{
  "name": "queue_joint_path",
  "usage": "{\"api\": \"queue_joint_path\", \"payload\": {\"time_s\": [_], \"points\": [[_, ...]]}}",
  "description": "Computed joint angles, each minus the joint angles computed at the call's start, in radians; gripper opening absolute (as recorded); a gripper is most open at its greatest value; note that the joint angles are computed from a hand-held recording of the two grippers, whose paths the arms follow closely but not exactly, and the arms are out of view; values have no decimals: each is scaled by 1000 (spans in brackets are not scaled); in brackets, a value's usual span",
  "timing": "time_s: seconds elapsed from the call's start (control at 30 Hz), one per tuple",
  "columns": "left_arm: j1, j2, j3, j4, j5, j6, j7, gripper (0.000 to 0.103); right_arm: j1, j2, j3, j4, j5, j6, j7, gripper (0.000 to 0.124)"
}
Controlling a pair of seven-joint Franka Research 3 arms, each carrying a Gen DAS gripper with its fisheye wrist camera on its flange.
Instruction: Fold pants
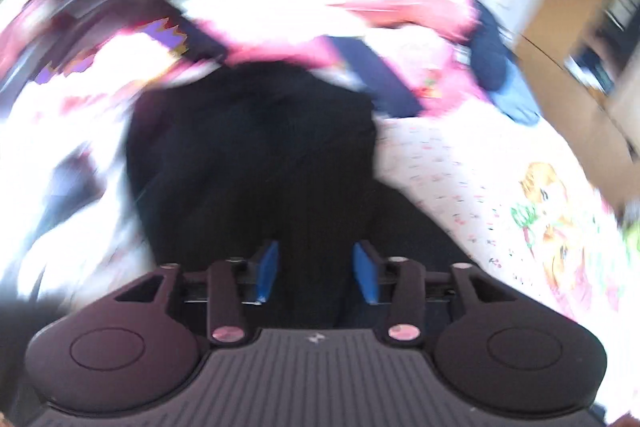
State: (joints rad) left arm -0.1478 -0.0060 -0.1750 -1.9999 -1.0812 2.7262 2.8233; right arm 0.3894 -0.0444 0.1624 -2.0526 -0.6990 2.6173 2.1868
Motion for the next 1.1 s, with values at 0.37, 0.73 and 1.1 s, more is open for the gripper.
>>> {"api": "queue_joint_path", "payload": {"time_s": [0.37, 0.73, 1.1], "points": [[61, 245, -70, 240, 230, -24, -171, 67, -122, 324, -31, 197, 474, 299, -193, 64], [194, 130, -75, 112, 87, -21, -104, 67, -41, 291, 21, 195, 762, 385, -468, 10], [196, 5, 62, -46, 5, -42, -125, 68, 340, 328, -210, 176, 191, 185, -303, 11]]}}
